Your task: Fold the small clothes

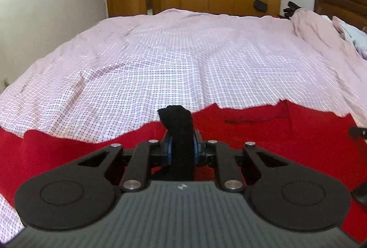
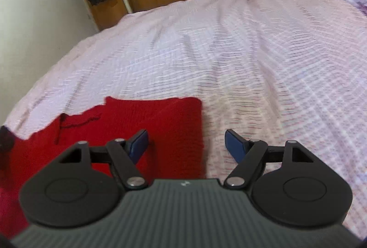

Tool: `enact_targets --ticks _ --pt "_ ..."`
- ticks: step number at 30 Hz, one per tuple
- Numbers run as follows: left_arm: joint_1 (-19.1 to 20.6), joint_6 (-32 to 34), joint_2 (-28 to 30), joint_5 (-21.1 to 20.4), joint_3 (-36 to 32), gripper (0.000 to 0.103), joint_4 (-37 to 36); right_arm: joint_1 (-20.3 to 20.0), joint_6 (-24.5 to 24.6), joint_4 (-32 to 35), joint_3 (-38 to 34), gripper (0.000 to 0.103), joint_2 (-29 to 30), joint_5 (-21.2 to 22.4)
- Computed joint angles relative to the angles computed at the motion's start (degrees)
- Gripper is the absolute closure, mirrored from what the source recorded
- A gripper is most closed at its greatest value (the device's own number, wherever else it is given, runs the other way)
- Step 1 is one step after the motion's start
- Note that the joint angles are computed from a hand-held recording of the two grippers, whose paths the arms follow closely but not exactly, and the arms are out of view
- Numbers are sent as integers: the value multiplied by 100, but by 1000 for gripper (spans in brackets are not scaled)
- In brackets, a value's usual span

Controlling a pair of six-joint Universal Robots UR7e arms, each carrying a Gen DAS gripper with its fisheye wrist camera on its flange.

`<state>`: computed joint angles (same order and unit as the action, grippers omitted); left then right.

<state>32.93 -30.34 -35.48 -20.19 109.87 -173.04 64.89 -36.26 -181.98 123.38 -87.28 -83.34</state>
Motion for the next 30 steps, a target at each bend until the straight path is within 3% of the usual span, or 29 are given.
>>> enact_targets --ticks 1,6,9,11,13,17,19,20,24,28,30 --pt "18 -9 8 1 -13 84 -9 -9 -49 167 -36 87 -4 75" --pt "240 -35 71 -26 -116 83 73 31 -29 -816 164 87 168 81" --pt "455 -260 106 -244 -269 83 544 118 -76 -772 89 87 307 -294" --pt "555 -519 152 -295 -356 79 953 180 -68 -655 19 82 373 -512" --pt "554 -536 218 -199 -370 75 999 252 -69 -670 -20 71 421 -734" --pt "463 -942 50 -168 -299 49 1485 326 -30 -802 9 56 411 -971" --pt "383 -1324 -167 -296 -131 34 1706 327 13 -784 112 38 256 -933" --pt "342 -1567 -265 -327 -61 27 1887 312 -4 -736 201 36 125 -840" --pt "127 -2302 -711 -559 364 22 2257 348 -248 -641 628 35 -404 -661" --pt "-105 -2955 -1202 -944 856 8 2490 471 -512 -392 1061 35 -986 -701" --pt "-222 -3189 -1409 -1064 1079 7 2593 512 -590 -181 1227 35 -1246 -732"
